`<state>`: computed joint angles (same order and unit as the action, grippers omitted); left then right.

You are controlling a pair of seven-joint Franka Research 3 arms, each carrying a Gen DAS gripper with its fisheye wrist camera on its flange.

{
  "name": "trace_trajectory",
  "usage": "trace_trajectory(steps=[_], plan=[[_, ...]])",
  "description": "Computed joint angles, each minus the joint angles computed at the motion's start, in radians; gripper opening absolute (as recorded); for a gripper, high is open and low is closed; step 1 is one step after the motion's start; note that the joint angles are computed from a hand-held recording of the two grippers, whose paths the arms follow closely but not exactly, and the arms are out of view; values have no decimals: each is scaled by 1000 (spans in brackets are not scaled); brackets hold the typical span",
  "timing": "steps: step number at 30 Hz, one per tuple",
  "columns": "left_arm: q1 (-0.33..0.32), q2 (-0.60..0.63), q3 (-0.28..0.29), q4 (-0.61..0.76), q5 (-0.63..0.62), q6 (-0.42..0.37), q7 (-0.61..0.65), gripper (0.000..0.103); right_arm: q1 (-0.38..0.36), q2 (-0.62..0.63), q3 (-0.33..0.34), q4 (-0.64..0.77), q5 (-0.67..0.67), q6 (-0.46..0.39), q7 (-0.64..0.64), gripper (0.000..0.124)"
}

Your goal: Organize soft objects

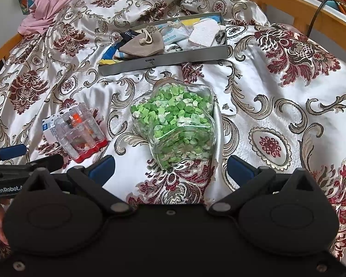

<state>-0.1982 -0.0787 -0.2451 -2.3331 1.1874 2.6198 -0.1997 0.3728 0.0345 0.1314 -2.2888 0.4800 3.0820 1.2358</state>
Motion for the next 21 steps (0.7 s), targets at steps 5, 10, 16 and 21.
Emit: trace_trajectory(steps=[5, 10, 16, 21], plan=[[-1, -2, 0, -2, 0, 0, -1, 102, 0, -2, -1, -3, -4, -2, 2, 102], [-1, -3, -1, -2, -4, -2, 2, 102, 0, -4, 0, -4, 12, 0, -13, 102], [0, -5, -2, -5, -6, -2, 4, 102, 1, -5, -1, -3, 8, -4, -9, 102], [0, -6, -2, -6, -8, -2, 5, 102, 1, -6, -2, -3, 0, -5, -3, 102]])
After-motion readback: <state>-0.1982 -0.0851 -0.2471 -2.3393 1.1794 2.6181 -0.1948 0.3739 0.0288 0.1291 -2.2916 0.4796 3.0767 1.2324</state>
